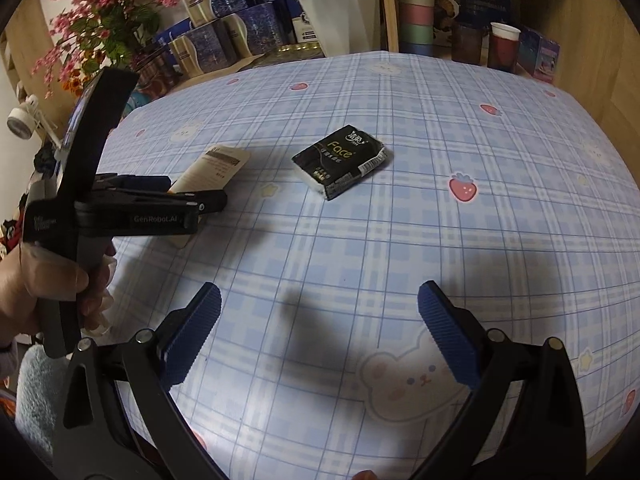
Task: Collect trash
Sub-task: 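Grasp the cream paper card with the left tool, then grasp the black Face tissue pack with the right tool while the left tool holds the card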
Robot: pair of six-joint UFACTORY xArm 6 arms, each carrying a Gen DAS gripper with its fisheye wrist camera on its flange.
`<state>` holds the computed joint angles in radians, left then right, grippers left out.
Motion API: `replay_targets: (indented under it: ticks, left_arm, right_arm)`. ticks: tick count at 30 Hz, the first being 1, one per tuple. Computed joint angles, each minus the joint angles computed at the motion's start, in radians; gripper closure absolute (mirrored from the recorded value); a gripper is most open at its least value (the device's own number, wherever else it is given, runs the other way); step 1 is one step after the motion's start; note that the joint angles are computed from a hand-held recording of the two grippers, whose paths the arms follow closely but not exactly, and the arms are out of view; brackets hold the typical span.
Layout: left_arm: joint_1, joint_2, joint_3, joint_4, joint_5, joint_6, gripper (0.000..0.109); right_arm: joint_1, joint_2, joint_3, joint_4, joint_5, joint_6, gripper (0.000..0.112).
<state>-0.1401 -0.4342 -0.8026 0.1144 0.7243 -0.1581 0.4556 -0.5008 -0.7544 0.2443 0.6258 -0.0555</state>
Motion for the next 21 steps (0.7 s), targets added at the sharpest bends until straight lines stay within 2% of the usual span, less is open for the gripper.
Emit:
replay_targets:
  ticks: [1, 2, 4, 9, 14, 17, 19, 21]
  left_arm:
    - [-0.002, -0.01, 0.005, -0.003, -0.004, 0.026, 0.043]
    - [-0.004, -0.013, 0.003, 0.015, 0.006, 0.028, 0.044]
    - [0.011, -0.036, 0.02, -0.03, 0.002, 0.064, 0.048]
    - [0.082, -0.118, 0.077, -0.142, -0.001, 0.109, 0.051]
    - [0.135, -0.233, 0.145, -0.168, 0.006, 0.156, 0.052]
    - [0.183, -0.302, 0.176, -0.204, 0.025, 0.189, 0.052]
    - [0.214, -0.339, 0.192, -0.227, 0.039, 0.208, 0.052]
    - [0.245, -0.372, 0.204, -0.25, 0.055, 0.229, 0.052]
  right_arm:
    - [0.0, 0.006, -0.005, -0.003, 0.002, 0.006, 0.015]
    - [0.001, 0.012, -0.012, -0.009, 0.004, 0.012, 0.015]
    - [0.003, 0.031, -0.031, -0.025, 0.008, 0.023, 0.015]
    - [0.005, 0.104, -0.097, -0.055, -0.008, 0.046, 0.015]
    - [0.002, 0.24, -0.215, -0.042, -0.029, 0.092, 0.015]
    - [0.002, 0.332, -0.3, -0.057, -0.022, 0.17, 0.017]
    - [0.0, 0.396, -0.362, -0.061, -0.003, 0.241, 0.033]
    - [-0.002, 0.437, -0.403, -0.072, 0.01, 0.314, 0.034]
